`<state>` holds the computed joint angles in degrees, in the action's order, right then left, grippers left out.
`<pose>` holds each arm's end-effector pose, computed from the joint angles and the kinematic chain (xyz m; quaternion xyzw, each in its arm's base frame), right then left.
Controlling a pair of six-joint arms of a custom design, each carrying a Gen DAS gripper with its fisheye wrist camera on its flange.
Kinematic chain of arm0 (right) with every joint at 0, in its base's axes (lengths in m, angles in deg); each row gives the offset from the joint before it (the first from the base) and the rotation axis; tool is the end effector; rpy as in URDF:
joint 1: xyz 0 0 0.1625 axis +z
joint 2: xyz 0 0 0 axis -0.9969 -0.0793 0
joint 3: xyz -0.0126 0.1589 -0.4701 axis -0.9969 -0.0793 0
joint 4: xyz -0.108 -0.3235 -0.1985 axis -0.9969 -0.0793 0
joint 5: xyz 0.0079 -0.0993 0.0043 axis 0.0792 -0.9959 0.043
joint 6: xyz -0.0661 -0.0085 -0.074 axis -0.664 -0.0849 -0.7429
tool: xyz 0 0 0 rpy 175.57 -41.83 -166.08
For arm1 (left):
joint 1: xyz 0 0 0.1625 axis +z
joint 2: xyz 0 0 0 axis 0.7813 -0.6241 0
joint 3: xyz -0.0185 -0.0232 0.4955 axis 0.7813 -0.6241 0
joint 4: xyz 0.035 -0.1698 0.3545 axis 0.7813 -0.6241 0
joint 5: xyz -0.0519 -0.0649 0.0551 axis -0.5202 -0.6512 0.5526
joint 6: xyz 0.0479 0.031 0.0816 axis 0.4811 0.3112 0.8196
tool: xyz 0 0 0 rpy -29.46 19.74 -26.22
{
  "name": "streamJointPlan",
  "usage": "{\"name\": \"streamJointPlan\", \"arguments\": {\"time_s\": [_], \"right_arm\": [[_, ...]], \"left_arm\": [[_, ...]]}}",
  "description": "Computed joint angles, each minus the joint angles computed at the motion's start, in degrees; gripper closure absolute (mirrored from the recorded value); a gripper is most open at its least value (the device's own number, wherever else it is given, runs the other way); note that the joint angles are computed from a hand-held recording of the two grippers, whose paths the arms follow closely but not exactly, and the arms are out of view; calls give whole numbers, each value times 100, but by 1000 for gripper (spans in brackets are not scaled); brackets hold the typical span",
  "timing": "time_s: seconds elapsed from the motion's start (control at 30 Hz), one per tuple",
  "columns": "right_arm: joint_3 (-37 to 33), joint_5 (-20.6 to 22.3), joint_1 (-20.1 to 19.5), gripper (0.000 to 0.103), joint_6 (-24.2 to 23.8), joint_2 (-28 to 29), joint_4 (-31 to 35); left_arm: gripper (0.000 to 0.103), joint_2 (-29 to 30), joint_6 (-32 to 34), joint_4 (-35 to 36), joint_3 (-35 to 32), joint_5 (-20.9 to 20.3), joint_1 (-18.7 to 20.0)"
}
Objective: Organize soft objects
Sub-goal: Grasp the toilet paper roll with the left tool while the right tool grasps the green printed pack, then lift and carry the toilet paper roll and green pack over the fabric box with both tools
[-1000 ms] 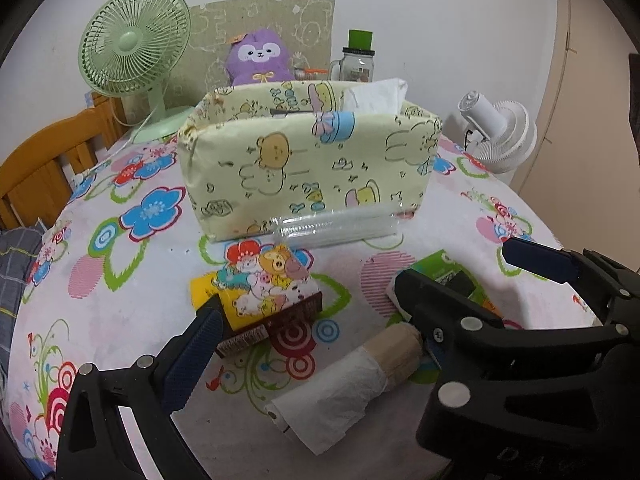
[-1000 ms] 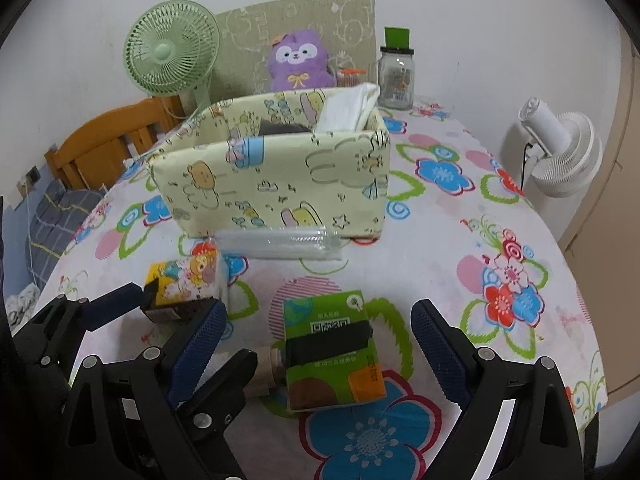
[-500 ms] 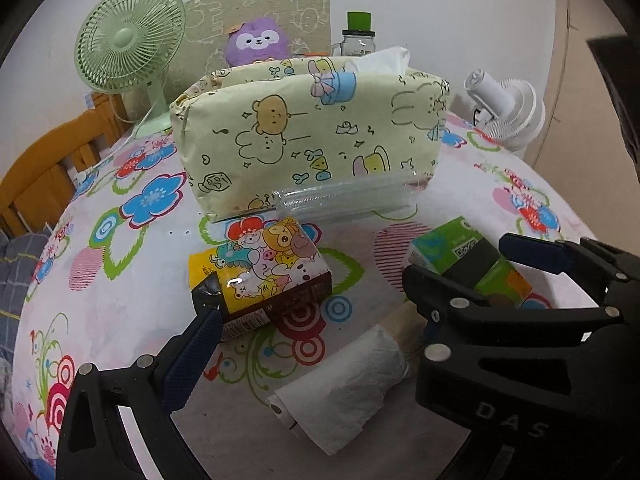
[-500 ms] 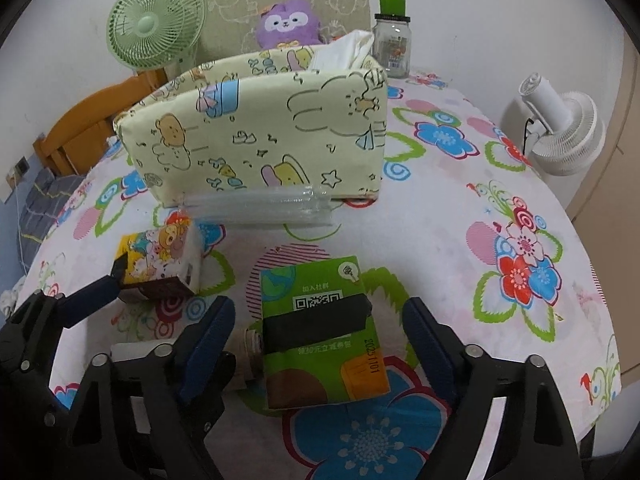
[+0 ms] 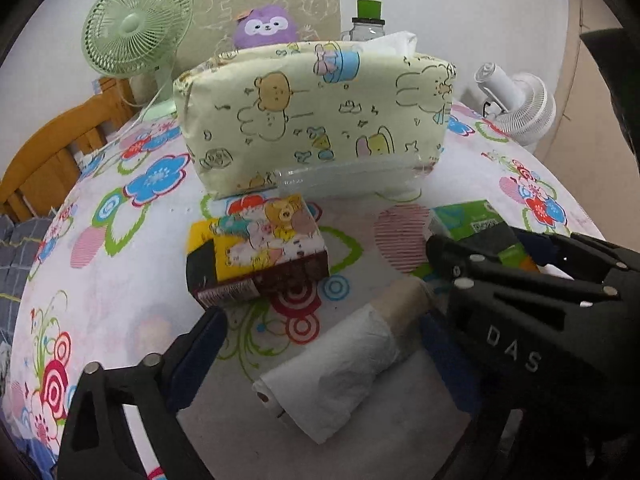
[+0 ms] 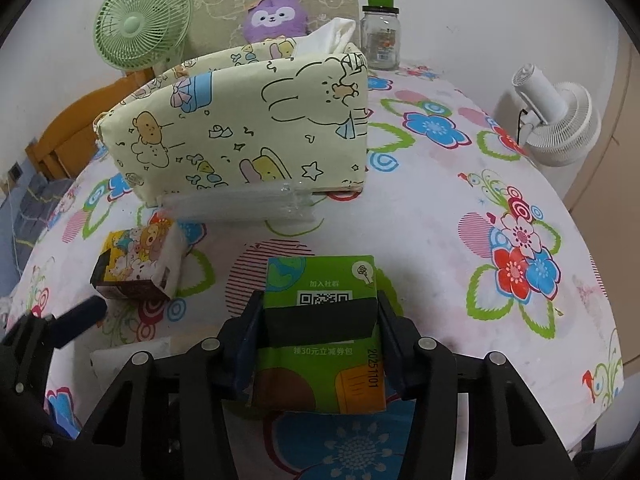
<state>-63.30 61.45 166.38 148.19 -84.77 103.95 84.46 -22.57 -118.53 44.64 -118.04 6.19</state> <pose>-0.0340 -0.8472 0.1444 0.1910 -0.9031 0.2520 0.2904 -0.2599 -0.8031 -0.1469 0.1499 0.8742 -0.2966 0.3541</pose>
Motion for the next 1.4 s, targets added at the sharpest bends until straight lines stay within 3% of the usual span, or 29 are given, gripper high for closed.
{"name": "streamJointPlan", "arguments": {"time_s": [0.27,0.4,0.43,0.53,0.7,1.4], "right_arm": [[312,-163,-24,49,26,-168,-104],[576,-209,-23,49,60,-308,-266],[636,-215,-22,49,62,-338,-307],[752,-242,-25,49,73,-399,-385],[850,-280,-15,48,72,-446,-435],[914,-595,141,48,126,-654,-506]], "left_arm": [[26,20,82,-93,-12,-164,-1],[55,25,192,-220,4,-256,-11],[66,20,206,-255,21,-265,-12],[78,-8,223,-311,57,-366,2],[82,-17,262,-293,52,-418,-9],[83,-68,552,-429,-284,-321,-164]]}}
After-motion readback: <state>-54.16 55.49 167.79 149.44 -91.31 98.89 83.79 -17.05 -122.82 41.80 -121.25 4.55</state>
